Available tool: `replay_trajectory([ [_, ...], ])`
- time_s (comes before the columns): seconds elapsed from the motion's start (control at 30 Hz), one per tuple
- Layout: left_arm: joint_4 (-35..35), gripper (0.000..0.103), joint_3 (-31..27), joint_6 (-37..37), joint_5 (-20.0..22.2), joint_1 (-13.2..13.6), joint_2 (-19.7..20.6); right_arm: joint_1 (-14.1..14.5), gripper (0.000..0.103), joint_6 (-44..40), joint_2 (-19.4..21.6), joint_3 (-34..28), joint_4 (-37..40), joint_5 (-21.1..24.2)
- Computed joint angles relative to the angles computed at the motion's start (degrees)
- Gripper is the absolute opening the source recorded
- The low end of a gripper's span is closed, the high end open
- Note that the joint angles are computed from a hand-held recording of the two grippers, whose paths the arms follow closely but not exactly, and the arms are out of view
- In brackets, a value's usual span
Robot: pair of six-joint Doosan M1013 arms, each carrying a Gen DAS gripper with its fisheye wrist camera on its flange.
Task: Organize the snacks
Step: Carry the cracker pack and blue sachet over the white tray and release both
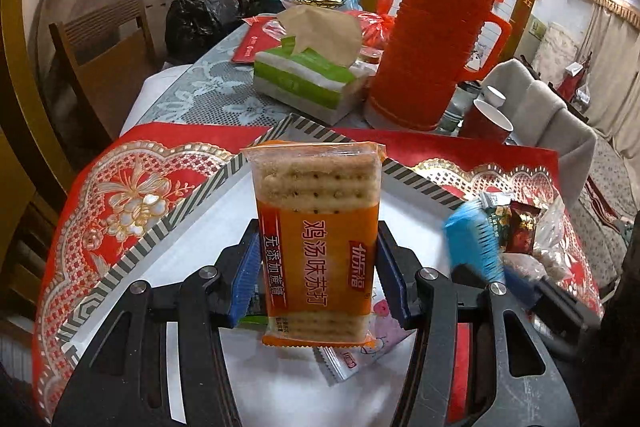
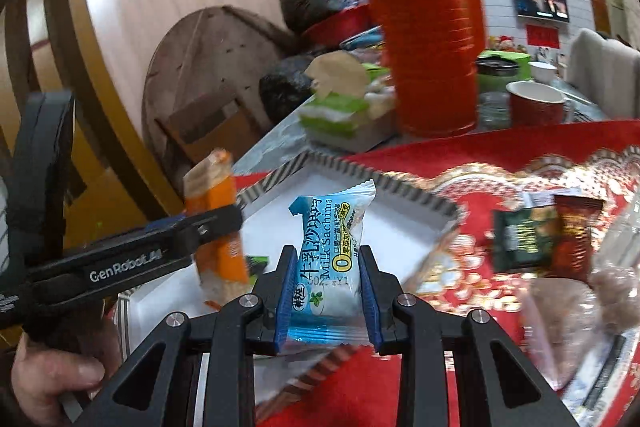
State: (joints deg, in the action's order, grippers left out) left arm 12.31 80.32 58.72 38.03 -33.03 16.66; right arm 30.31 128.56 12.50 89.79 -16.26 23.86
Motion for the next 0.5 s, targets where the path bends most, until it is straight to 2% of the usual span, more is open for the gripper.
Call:
replay_trajectory([
  [0.37, 2.4, 0.054, -1.2, -2.8, 2.5, 0.3, 1.1, 0.9, 0.029, -1.1, 1.2, -0.7, -0.4, 0.7],
  [0.4, 2.6, 0.055, -1.4, -3.0, 2.9, 0.3, 1.2, 0.7, 0.031, -1.7, 1.0, -0.4, 0.5, 0.5],
  [0.47, 3.0, 0.058, -1.8, -3.9, 4.0, 0.4, 1.7, 0.0, 0.048, -4.6, 0.8, 0.2, 4.8, -1.0],
  [0.5, 3.0, 0.058, -1.9, -4.3, 4.5, 0.5, 1.8, -0.1, 0.049, -4.9, 0.6, 0.4, 5.5, -1.3],
])
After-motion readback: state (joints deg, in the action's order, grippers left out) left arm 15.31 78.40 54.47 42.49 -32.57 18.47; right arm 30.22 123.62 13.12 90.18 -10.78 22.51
